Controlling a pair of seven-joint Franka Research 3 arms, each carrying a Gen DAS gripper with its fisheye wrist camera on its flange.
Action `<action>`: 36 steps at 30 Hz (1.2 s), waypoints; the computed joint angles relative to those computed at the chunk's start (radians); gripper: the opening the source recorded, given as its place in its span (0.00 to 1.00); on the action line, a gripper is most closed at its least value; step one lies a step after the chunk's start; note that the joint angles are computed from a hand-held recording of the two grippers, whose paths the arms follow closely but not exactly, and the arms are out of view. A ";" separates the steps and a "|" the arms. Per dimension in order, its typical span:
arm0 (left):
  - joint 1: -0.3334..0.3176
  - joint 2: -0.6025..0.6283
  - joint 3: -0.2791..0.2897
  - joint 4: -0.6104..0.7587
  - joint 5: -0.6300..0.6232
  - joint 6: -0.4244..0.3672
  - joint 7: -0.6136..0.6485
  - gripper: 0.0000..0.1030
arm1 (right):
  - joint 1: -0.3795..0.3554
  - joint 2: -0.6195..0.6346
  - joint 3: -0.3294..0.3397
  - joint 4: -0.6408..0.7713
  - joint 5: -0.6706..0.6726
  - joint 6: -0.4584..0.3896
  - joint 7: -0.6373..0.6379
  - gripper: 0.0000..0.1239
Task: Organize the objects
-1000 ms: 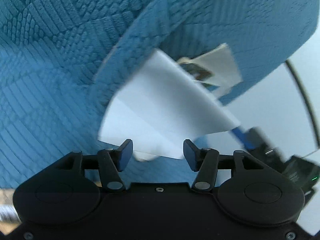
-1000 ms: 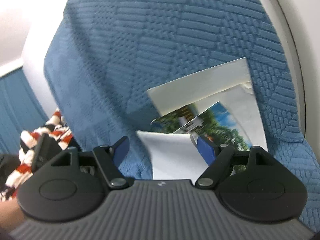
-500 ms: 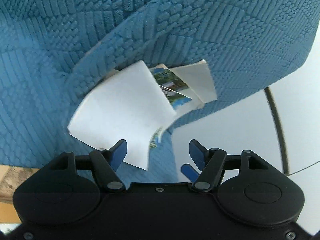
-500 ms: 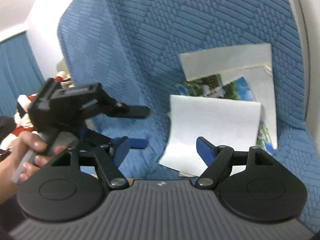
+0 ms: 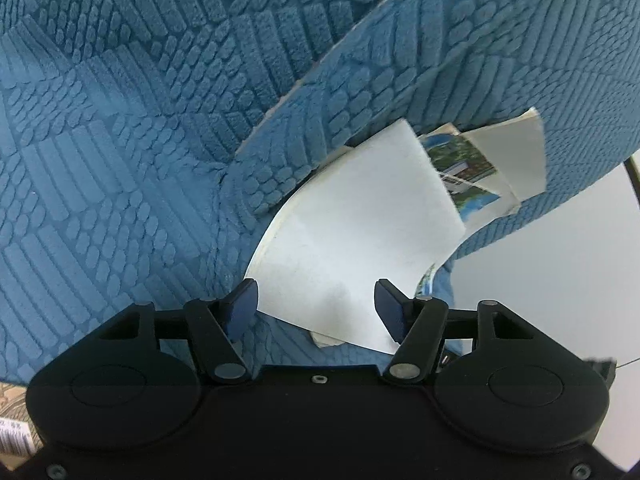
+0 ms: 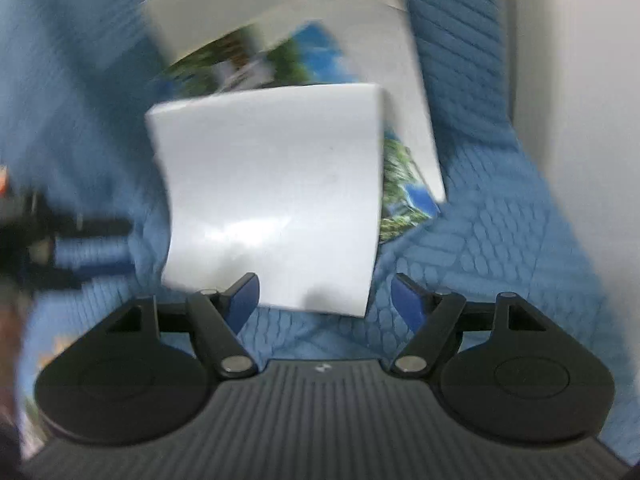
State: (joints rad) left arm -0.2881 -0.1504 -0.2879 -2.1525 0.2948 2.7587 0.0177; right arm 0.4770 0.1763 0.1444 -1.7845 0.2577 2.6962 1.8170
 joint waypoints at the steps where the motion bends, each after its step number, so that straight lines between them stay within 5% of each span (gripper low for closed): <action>1: -0.001 0.009 0.000 0.006 -0.001 -0.003 0.005 0.59 | -0.010 0.012 0.005 0.009 0.045 0.005 0.003 0.61; 13: -0.017 0.070 0.008 0.026 -0.024 -0.001 0.038 0.50 | -0.053 0.062 0.038 0.069 0.240 -0.030 -0.076 0.59; 18: -0.018 0.078 0.007 0.027 0.002 0.005 0.033 0.50 | -0.118 0.045 0.082 0.030 0.571 -0.015 -0.160 0.60; 22: -0.018 0.078 0.008 0.021 0.010 0.016 0.024 0.50 | -0.180 0.013 0.108 -0.013 0.984 -0.055 -0.423 0.60; 25: -0.016 0.079 0.010 0.014 0.009 0.033 0.011 0.50 | -0.183 -0.006 0.083 -0.031 1.133 -0.118 -0.560 0.59; 30: -0.012 0.076 0.011 -0.008 0.011 0.072 -0.018 0.50 | -0.152 -0.014 0.037 -0.036 1.047 -0.172 -0.555 0.35; 32: -0.012 0.073 0.011 -0.018 0.007 0.088 -0.022 0.50 | -0.138 0.005 0.032 -0.021 0.974 -0.200 -0.502 0.13; 36: -0.017 0.069 0.013 -0.030 -0.024 0.104 -0.011 0.50 | -0.113 -0.008 0.032 -0.021 0.842 -0.193 -0.433 0.07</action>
